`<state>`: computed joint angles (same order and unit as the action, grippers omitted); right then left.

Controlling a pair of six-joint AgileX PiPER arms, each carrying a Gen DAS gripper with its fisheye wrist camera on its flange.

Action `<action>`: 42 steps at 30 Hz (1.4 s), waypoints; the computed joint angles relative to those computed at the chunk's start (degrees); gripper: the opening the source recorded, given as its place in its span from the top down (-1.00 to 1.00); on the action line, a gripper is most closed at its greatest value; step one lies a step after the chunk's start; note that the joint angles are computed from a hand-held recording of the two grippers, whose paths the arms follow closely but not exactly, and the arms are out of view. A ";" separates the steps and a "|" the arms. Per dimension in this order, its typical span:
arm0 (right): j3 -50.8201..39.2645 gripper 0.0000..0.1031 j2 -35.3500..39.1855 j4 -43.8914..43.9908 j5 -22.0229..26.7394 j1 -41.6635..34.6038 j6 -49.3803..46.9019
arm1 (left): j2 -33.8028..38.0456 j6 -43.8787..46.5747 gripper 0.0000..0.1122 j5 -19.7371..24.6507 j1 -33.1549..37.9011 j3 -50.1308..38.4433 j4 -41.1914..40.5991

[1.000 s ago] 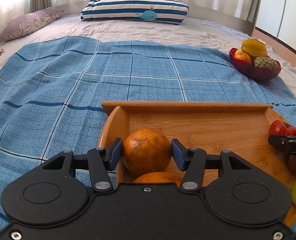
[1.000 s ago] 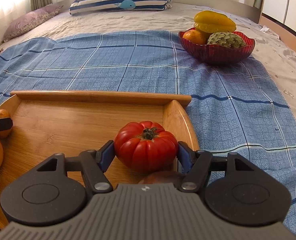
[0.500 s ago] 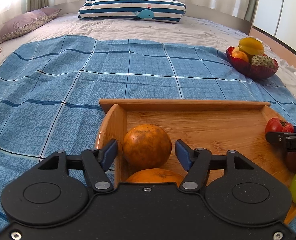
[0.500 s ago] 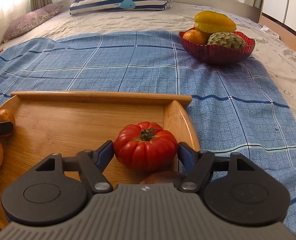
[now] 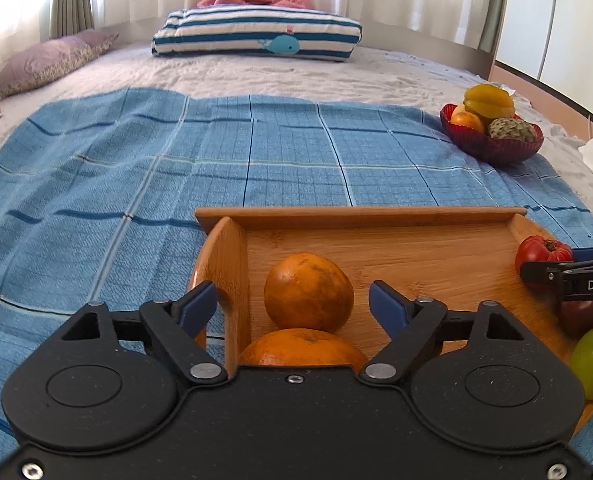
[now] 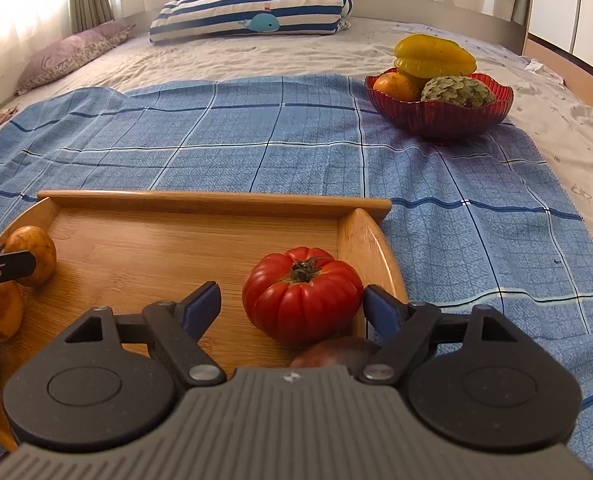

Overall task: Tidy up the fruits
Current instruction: 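Withdraw both grippers from the tray back toward the loose fruits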

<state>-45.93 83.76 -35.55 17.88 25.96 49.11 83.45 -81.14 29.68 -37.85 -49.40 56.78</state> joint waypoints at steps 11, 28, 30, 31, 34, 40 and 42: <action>3.62 -0.72 -5.07 -3.92 -1.54 0.80 4.59 | -4.70 -4.67 -0.56 2.86 -3.21 3.03 4.21; 16.45 -0.89 -19.33 -45.08 7.41 16.92 52.20 | -15.31 -22.59 -0.65 20.55 -25.26 11.30 14.53; 18.06 -0.92 -20.93 -47.75 9.88 19.90 56.21 | -15.99 -24.48 -0.65 23.56 -28.88 12.00 14.69; 18.84 -0.94 -21.75 -48.53 11.19 21.48 57.60 | -16.14 -25.79 -0.65 25.37 -30.88 12.26 14.86; 20.89 -0.97 -23.50 -50.20 16.98 27.68 61.60 | -17.10 -28.57 -0.67 28.83 -35.64 13.26 14.78; 24.40 -1.00 -24.21 -50.78 31.53 43.19 68.38 | -17.59 -35.04 -0.68 34.73 -43.52 14.68 13.68; 25.22 -1.00 -23.55 -50.15 36.24 48.37 70.38 | -17.39 -36.69 -0.68 36.41 -45.54 15.24 13.60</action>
